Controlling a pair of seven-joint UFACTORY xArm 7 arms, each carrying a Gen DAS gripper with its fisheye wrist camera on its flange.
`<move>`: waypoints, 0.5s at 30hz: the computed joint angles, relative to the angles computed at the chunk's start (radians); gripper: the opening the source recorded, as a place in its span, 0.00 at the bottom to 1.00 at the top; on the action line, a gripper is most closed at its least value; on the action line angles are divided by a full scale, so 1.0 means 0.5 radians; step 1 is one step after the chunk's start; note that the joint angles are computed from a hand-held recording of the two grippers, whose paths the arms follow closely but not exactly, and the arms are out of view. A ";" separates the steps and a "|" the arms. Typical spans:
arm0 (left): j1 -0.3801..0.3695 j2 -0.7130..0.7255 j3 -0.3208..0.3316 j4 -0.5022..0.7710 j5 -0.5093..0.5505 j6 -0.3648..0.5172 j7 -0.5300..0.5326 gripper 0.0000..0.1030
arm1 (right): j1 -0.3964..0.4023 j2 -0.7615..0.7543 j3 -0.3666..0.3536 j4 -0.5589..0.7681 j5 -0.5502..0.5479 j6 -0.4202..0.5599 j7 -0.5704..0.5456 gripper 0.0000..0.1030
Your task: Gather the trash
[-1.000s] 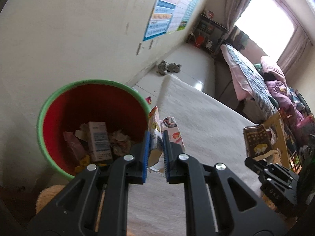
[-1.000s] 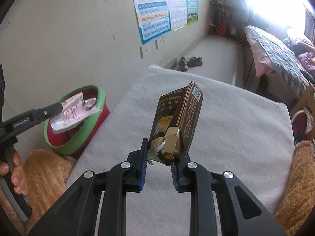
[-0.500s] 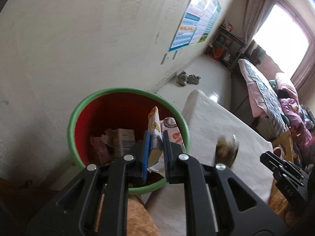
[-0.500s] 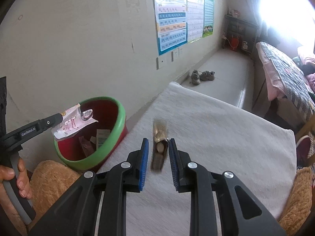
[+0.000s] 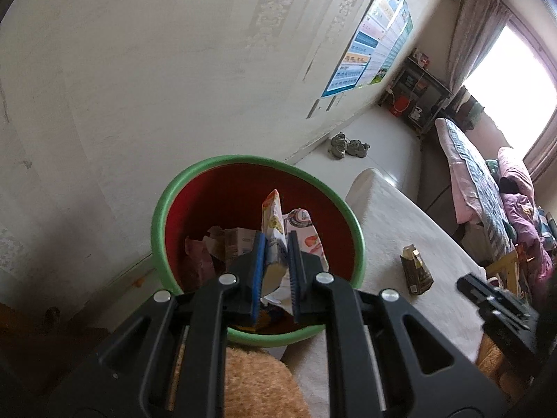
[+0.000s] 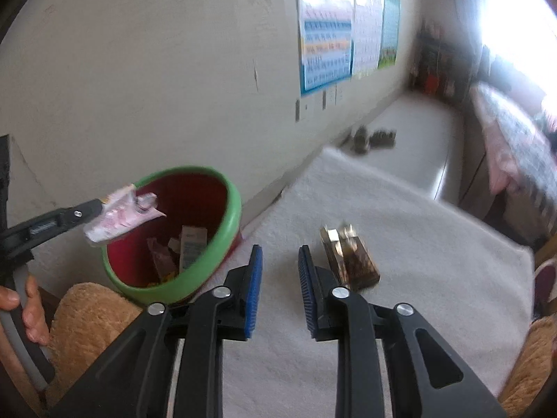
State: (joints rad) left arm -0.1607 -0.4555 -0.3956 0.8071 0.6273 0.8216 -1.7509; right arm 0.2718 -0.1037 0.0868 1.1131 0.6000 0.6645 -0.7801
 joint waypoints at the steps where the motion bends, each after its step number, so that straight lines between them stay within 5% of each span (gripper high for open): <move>1: -0.002 -0.017 0.003 -0.017 -0.003 -0.004 -0.008 0.12 | -0.020 0.060 -0.014 0.031 -0.023 0.008 0.040 0.53; 6: 0.005 0.006 0.017 -0.047 -0.023 -0.070 -0.028 0.12 | -0.105 0.403 0.012 0.316 -0.278 0.217 0.308 0.58; 9: 0.005 0.021 0.023 -0.051 -0.028 -0.095 -0.018 0.12 | -0.095 0.524 0.047 0.376 -0.491 0.092 0.478 0.66; 15: 0.003 0.015 0.048 -0.086 -0.059 -0.136 0.004 0.12 | -0.073 0.748 0.071 0.566 -0.777 0.093 0.712 0.66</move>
State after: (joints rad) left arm -0.1590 -0.4478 -0.3715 0.7642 0.5978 0.7539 -1.7487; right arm 0.2350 0.2702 0.1225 1.3960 0.2113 0.7111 -0.4241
